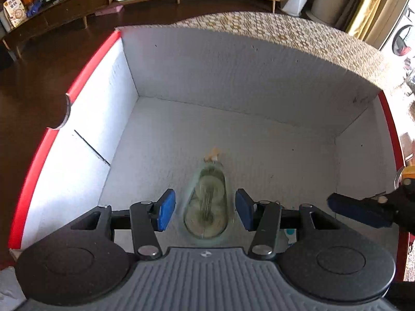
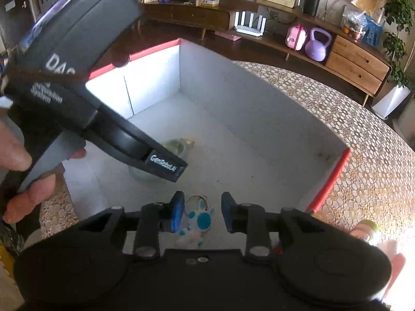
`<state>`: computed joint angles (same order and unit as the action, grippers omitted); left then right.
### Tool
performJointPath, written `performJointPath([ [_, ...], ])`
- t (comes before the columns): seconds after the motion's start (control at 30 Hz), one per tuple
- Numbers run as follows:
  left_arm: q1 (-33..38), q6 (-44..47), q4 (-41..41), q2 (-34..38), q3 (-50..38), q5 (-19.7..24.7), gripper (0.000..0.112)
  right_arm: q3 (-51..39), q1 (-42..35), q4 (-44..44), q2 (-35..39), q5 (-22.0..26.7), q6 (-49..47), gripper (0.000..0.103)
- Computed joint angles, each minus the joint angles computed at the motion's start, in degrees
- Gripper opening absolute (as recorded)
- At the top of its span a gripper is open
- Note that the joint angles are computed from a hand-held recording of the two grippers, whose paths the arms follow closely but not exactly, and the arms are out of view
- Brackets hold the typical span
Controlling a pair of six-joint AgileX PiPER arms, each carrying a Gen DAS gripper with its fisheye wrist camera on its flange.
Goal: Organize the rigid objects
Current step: 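Open both tools to drop the tape and keychain into the shoebox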
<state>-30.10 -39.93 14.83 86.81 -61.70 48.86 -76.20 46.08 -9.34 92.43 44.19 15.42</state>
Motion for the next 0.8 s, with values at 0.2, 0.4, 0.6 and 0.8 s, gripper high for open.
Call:
performJointPath([
  [0.2, -2.9, -4.7, 4.2, -3.4, 1.5, 0.0, 0.055, 2.2, -0.9, 1.3, -4.1, -0.8, -0.4, 0.037],
  [0.4, -6.7, -10.4, 8.5, -6.5, 1.5, 2.1, 0.055, 4.5, -1.2, 2.3, -8.6, -1.4, -0.5, 0.043],
  [0.6, -9.9, -14.4, 12.2, -9.1, 0.8, 4.1, 0.055, 6.5, -0.3, 2.0, -13.8, -1.1, 1.2, 0.052],
  [0.8, -15.2, -18.6, 15.6, -12.6, 0.6, 6.8, 0.055, 9.1, -0.2, 2.1, -20.1, -0.6, 2.0, 0.054],
])
